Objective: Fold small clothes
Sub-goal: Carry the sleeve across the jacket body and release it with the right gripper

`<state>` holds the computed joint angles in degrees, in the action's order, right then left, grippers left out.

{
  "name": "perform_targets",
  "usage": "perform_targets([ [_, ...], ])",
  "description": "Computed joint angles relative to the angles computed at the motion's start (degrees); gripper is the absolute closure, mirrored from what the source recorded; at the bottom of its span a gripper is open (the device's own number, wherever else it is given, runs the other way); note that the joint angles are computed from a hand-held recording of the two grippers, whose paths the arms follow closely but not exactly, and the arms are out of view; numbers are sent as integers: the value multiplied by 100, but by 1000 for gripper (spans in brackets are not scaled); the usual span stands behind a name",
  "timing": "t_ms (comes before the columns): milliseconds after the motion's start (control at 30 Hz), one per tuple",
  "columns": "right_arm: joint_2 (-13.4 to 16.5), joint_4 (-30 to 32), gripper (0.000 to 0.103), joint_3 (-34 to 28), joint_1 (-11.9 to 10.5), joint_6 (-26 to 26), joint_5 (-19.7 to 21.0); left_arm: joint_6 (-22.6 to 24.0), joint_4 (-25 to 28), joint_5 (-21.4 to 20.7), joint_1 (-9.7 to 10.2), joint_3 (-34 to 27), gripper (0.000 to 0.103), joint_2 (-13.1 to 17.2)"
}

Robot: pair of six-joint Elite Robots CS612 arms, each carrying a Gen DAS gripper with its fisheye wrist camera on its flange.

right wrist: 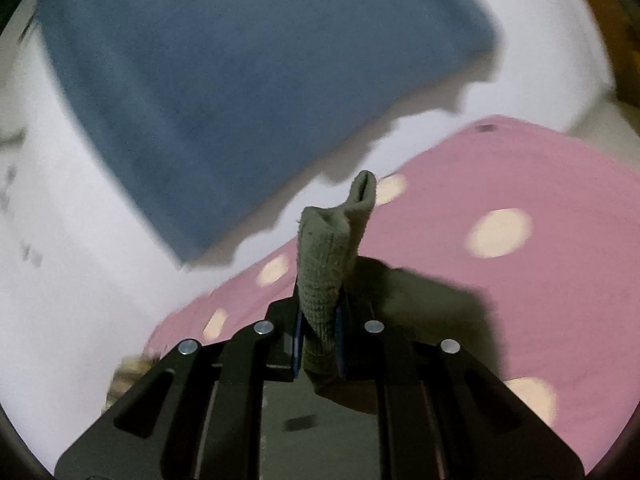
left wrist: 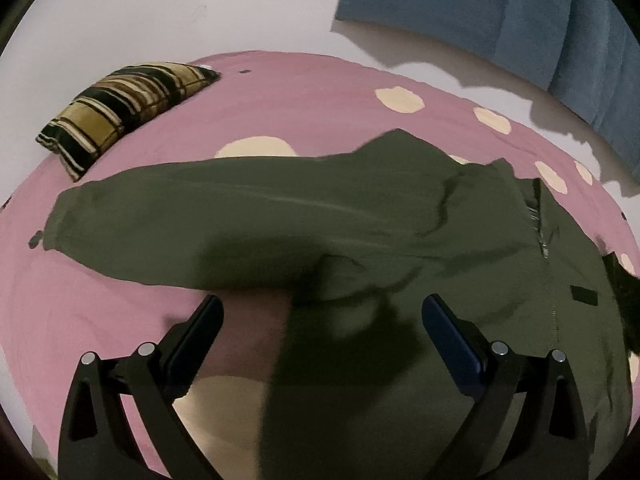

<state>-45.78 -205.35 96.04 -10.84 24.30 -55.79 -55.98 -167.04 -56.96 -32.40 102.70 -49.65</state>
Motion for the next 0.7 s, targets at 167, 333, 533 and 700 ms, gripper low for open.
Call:
perform_targets([
  [167,53,629,91,-267,716,-988,-49,133,-153,99,24,198,4,-91],
  [333,285,1345,91,-667,1351,-1636,-109,105,-478,-40,73,338,4,-129],
  [533,334,1796,91,-509,1774,-2400,-326,98,-643,-84,104,390,4,-119],
  [700,543,2461,91,-786,2032,-2913,-580,81,-735,-172,124,414,4,-111],
])
